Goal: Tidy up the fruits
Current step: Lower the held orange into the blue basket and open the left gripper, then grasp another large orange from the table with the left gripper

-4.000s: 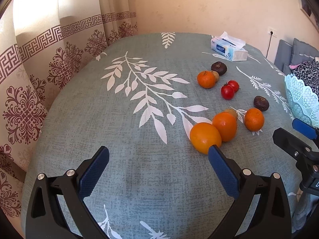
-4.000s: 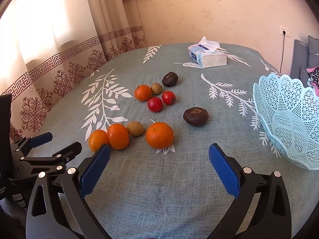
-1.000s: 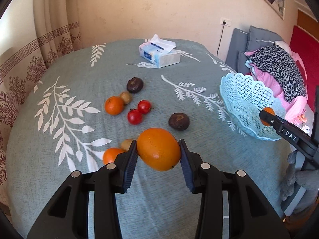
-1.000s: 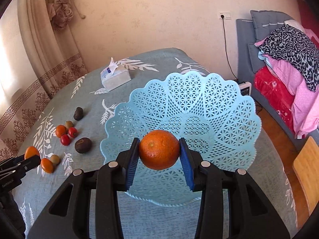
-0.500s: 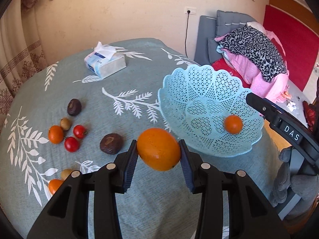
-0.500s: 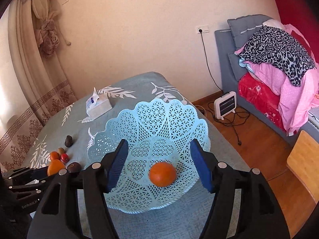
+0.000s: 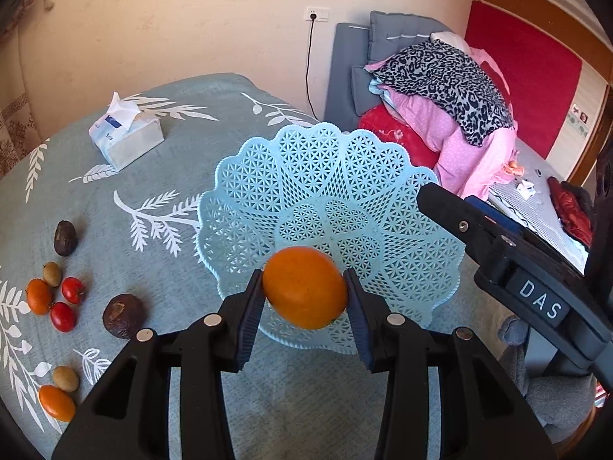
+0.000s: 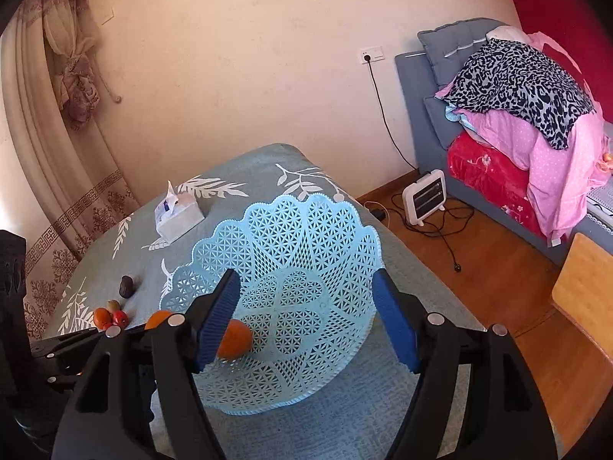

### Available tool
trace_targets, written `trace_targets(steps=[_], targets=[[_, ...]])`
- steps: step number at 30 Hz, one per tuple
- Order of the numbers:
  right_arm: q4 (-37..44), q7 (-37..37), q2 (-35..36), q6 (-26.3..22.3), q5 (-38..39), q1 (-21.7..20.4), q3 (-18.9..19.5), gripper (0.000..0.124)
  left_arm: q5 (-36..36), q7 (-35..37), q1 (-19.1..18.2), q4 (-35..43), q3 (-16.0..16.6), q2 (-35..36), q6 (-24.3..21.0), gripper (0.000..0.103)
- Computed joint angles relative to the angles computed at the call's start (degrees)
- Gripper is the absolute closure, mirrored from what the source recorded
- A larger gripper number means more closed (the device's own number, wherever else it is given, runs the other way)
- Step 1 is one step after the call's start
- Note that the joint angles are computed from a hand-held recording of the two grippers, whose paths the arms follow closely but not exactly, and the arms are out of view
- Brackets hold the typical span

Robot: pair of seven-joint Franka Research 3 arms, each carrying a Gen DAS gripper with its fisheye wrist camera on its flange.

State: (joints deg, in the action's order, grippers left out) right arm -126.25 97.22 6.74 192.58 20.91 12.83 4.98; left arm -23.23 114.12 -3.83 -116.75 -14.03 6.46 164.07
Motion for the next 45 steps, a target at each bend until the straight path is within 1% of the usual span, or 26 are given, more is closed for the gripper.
trace_targets(steps=[1,2,3,4,5,6,7,9,11,14,16,19,21,23,24,26,28,31,32,34,36,39,42,43,45], targets=[[0.1,0.0,0.0,-0.1,0.0,0.0,-0.1,0.051,-1.3,0.9,0.2,-0.1,-0.3,-0.1,0.7,0.038],[0.1,0.0,0.0,-0.1,0.0,0.1,-0.1,0.051,-3.2,2.3,0.5,-0.7,-0.8,-0.4,2.2,0.031],[0.0,0.7,0.0,0.0,-0.7,-1.6,1.5,0.051,-4.8,3.5,0.7,-1.4,-1.0,-1.1,3.2,0.024],[-0.1,1.4,0.0,0.2,-1.1,-1.3,1.1,0.051,-4.6,3.6,0.4,-1.8,-0.8,-1.4,3.8,0.024],[0.1,-0.4,0.0,0.1,1.1,1.0,-0.9,0.051,-5.0,4.1,0.4,-1.9,-0.6,-1.7,3.9,0.023],[0.2,-1.5,0.0,0.1,2.4,3.6,-3.3,0.051,-5.4,4.4,0.3,-2.1,-0.5,-1.9,4.1,0.019],[0.3,-2.0,-0.1,0.1,3.3,4.4,-3.9,0.051,-6.0,4.7,0.3,-2.5,-0.3,-2.1,4.6,0.018],[0.2,-3.0,-0.2,0.2,4.6,5.4,-4.6,0.051,-5.9,4.4,0.0,-3.1,0.2,-2.6,5.6,0.017],[0.3,-5.4,-0.4,0.3,7.3,8.3,-7.0,0.051,-6.4,4.5,-0.1,-3.6,0.6,-3.0,6.1,0.017],[0.4,-7.0,-0.5,0.3,9.0,8.8,-7.0,0.051,-5.5,2.9,-0.2,-4.2,1.5,-3.3,6.8,0.017],[0.6,-9.0,-0.6,0.3,11.2,10.9,-8.6,0.051,-5.4,1.8,0.1,-4.6,2.0,-3.6,6.9,0.017],[1.1,-11.5,-0.5,0.2,13.6,12.9,-9.8,0.051,-4.8,0.1,0.3,-5.8,3.0,-4.6,7.6,0.017],[1.4,-12.6,-0.5,0.0,14.6,13.5,-10.0,0.051,-3.6,-1.4,0.4,-6.6,3.7,-5.2,8.3,0.017],[1.5,-13.2,-0.5,-0.2,15.0,13.8,-9.9,0.051,-2.8,-2.7,0.5,-7.4,4.4,-5.9,8.8,0.014],[1.6,-13.4,-0.4,-0.2,15.1,14.0,-9.9,0.051,-2.8,-3.0,0.5,-7.9,4.7,-6.2,9.1,0.012],[1.9,-13.7,-0.3,-0.3,15.1,14.1,-9.6,0.051,-3.8,-2.8,0.5,-8.5,5.5,-6.8,9.2,0.012],[1.8,-12.9,-0.3,0.0,13.7,12.2,-7.3,0.051,-4.6,-2.7,0.5,-9.1,6.2,-7.3,9.1,0.012],[1.4,-10.4,-0.4,0.4,9.8,7.6,-2.5,0.051,-1.8,-5.6,0.7,-11.0,7.3,-8.5,9.8,0.012],[1.2,-9.3,-0.5,0.7,8.2,6.1,-0.9,0.051,-0.2,-6.9,0.8,-11.7,7.6,-8.9,10.5,0.012],[1.1,-8.2,-0.5,0.8,6.3,5.3,0.1,0.051,6.3,-12.5,1.8,-13.6,8.0,-9.8,12.3,0.012],[0.8,-6.1,-0.5,0.8,3.3,3.1,2.3,0.051,11.6,-17.2,2.6,-15.1,8.5,-10.5,13.6,0.012],[1.0,-5.1,-0.3,0.6,1.5,3.4,2.3,0.051,13.8,-19.0,2.1,-16.6,10.4,-11.6,14.3,0.012],[1.2,-5.7,-0.2,0.6,1.0,5.2,1.3,0.051,15.4,-20.4,1.9,-18.0,12.0,-12.5,14.9,0.012],[1.2,-5.8,-0.2,0.7,0.8,5.5,1.2,0.051,15.5,-20.4,1.7,-18.5,12.7,-12.8,15.0,0.012],[1.3,-5.6,-0.2,0.6,0.1,5.3,1.6,0.051,13.0,-18.2,-0.3,-19.7,15.5,-13.2,15.3,0.012]])
